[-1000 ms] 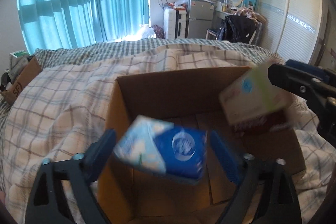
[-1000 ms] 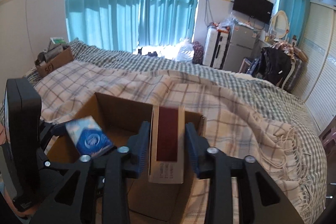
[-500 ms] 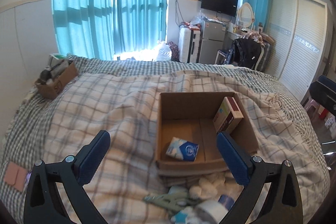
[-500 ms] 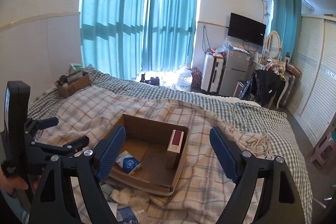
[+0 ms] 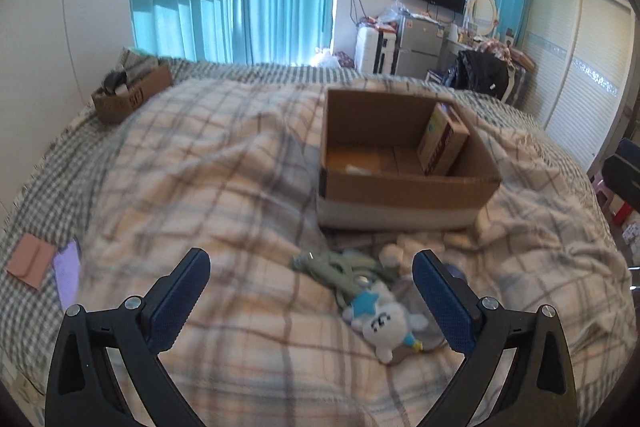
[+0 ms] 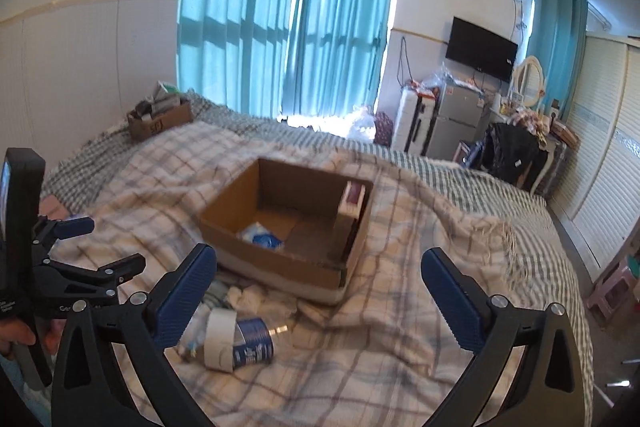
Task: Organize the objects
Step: 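Grasp the star-topped toy with the left tool while the right grasps the tape roll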
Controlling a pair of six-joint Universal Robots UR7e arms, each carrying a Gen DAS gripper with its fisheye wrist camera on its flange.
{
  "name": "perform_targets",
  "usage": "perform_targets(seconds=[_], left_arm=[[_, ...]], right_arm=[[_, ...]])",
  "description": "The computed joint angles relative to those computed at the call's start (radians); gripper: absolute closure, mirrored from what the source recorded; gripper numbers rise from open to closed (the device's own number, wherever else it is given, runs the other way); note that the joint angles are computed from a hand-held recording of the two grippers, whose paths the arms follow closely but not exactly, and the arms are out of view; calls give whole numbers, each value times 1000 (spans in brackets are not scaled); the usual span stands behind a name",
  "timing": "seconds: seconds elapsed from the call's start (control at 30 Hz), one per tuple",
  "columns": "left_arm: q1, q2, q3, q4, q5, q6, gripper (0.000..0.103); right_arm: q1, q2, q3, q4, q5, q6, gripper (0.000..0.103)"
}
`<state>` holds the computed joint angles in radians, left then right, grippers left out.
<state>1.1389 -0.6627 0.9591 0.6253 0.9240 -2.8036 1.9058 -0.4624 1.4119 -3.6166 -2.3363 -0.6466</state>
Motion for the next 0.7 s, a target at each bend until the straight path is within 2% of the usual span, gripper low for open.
perform_targets(seconds=[0.1,0.17,0.23,0.33,0.47,0.6,0.7], left_arm=[[17,36,-3,26,6,-22,0],[15,86,-38,66,-69,-46,0],[20,123,-70,114,-70,-46,0],[12,158,-79,126,-109,-9,0],[10,189,-99,179,-52,9,1],[22,257,-198,245,-34,-11,2],[28,315,-277,299,-44,-33,8]], right_arm=[[-29,9,14,34,-34,46,0],[-47,23,7,41,-57,63,0],[-65,23,9,71,-49,98,0],[-84,28,2,101,-41,129,0],[-102,28,8,144,-24,170,0],[-119,20,26,156,9,206,0],[-128,9,43,159,23,237,0]])
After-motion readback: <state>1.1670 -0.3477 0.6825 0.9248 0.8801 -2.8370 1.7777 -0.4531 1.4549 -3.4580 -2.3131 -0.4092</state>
